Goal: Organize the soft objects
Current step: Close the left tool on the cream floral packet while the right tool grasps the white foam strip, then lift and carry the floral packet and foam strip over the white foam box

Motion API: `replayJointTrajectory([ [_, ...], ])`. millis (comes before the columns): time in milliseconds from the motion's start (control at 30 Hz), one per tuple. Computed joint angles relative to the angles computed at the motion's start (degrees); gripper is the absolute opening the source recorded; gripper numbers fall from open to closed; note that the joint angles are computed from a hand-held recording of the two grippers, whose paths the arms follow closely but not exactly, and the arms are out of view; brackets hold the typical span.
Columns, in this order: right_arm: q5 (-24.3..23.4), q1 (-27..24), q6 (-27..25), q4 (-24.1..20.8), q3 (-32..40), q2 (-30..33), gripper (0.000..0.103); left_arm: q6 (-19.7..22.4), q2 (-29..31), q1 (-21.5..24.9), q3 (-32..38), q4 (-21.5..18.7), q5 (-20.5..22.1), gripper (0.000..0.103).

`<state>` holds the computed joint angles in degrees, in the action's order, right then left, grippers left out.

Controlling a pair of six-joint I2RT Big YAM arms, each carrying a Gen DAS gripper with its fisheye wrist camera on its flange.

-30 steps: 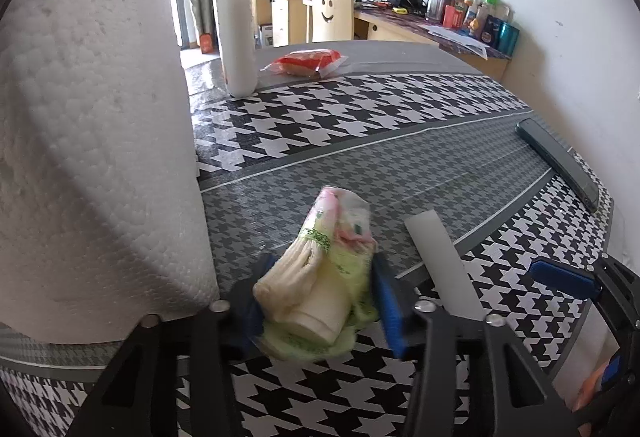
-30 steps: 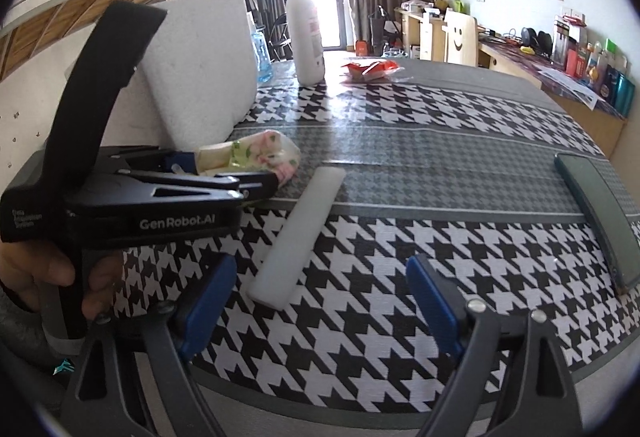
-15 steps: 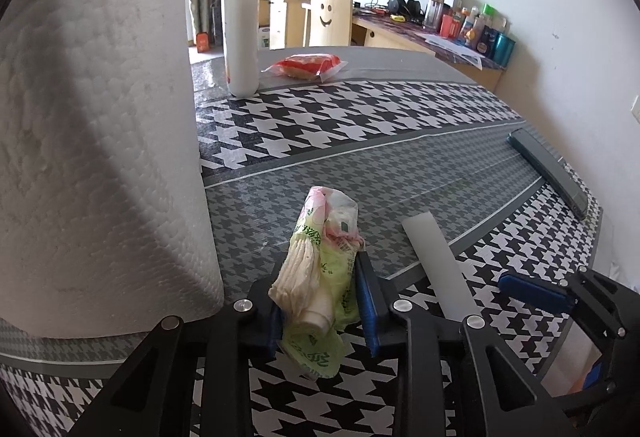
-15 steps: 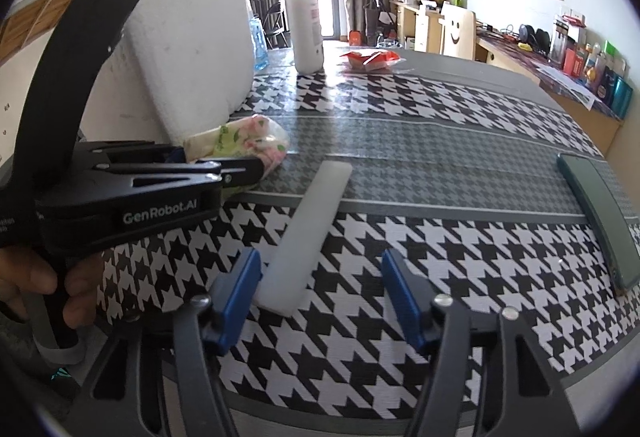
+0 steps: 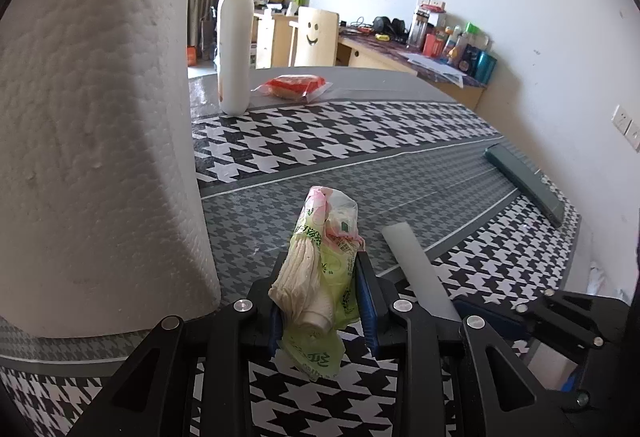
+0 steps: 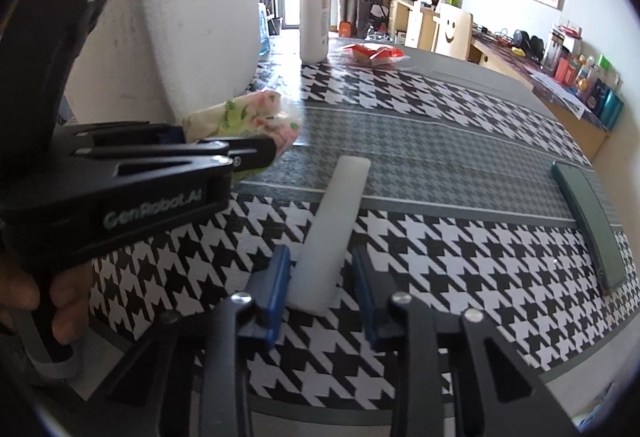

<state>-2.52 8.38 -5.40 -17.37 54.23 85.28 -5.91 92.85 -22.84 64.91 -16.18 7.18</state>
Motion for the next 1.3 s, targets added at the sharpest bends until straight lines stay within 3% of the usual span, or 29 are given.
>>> replayJointTrajectory([
  [367, 3.27, 1.22, 4.68, -1.2, 1.04, 0.41, 0.02, 0.42, -2.44, 0.55, -2.92, 4.05, 3.2, 0.033],
  [500, 4.4, 1.79, 6.18, -1.53, 1.06, -0.16, 0.012, 0.58, -3.05, 0.37, -3.51, 4.87, 3.82, 0.033],
  [1300, 1.05, 0.48, 5.97, 2.34, -1.3, -6.81, 0.011, 3.78, -11.75, 0.08, -8.49, 8.07, -1.16, 0.033],
])
